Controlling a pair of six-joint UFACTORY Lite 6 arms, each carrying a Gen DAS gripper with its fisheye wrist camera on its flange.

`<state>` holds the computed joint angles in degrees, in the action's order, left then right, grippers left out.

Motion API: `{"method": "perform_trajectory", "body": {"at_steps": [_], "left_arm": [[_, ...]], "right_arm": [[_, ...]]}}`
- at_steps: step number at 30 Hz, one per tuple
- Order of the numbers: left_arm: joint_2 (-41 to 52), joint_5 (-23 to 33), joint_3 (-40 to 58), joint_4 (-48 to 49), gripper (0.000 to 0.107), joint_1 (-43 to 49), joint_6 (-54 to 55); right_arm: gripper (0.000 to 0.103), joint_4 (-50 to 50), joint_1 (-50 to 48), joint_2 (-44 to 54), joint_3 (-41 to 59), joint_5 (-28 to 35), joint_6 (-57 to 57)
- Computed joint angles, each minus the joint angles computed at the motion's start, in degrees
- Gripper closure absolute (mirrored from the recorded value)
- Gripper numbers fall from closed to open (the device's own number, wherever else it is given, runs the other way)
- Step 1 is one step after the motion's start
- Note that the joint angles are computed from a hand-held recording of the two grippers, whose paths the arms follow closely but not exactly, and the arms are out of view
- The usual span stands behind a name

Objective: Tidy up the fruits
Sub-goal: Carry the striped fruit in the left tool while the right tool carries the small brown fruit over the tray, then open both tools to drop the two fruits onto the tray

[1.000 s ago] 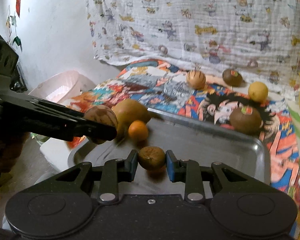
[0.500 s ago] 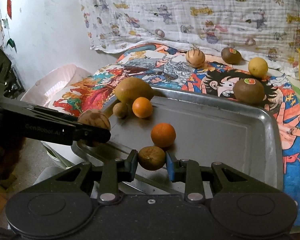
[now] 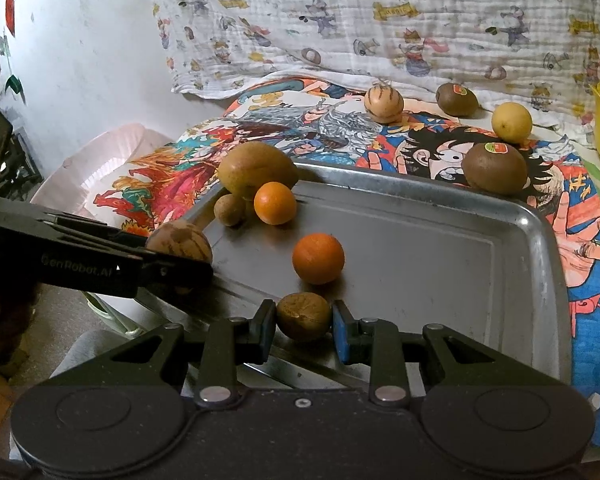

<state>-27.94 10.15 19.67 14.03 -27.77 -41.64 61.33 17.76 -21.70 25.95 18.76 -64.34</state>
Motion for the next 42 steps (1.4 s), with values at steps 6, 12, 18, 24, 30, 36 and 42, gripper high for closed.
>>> {"method": "perform_trajectory", "body": {"at_steps": [6,12,18,24,30,36,42], "left_arm": [[-0.3,0.0,-0.2,0.8,0.053,-0.3,-1.0],[-0.9,-0.2,-0.5,-4.5,0.053,0.6,4.5],[-3.5,1.2,-1.1,-2.2,0.042,0.1,1.6],[-7.5,3.3,-1.6,2.6,0.024,-0.8,-4.4],[-11.9,5.7,-2.2,2.0,0.008,-0.6,-5.7],[-13.4,10.8,-0.5,6.4,0.005,-3.1,-10.3],[-11.8,14.1,2.5,2.3,0.005,-3.1,-4.0]], "right_arm": [[0.069,0.4,0.2,0.1,0.0,-0.3,-0.7],[0.069,0.3,0.2,-0.3,-0.2,-0.1,-0.6],[0.064,0.6,-0.5,-0.5,-0.4,0.4,-1.1],[0.054,-2.4,-2.8,-4.2,-1.6,2.1,1.6],[0.030,-4.7,-5.2,-7.8,-2.3,3.8,3.7],[0.007,-7.2,-9.5,-11.4,-2.4,8.0,5.6],[0.001,-10.9,-14.0,-13.2,-1.4,10.0,6.5]]}}
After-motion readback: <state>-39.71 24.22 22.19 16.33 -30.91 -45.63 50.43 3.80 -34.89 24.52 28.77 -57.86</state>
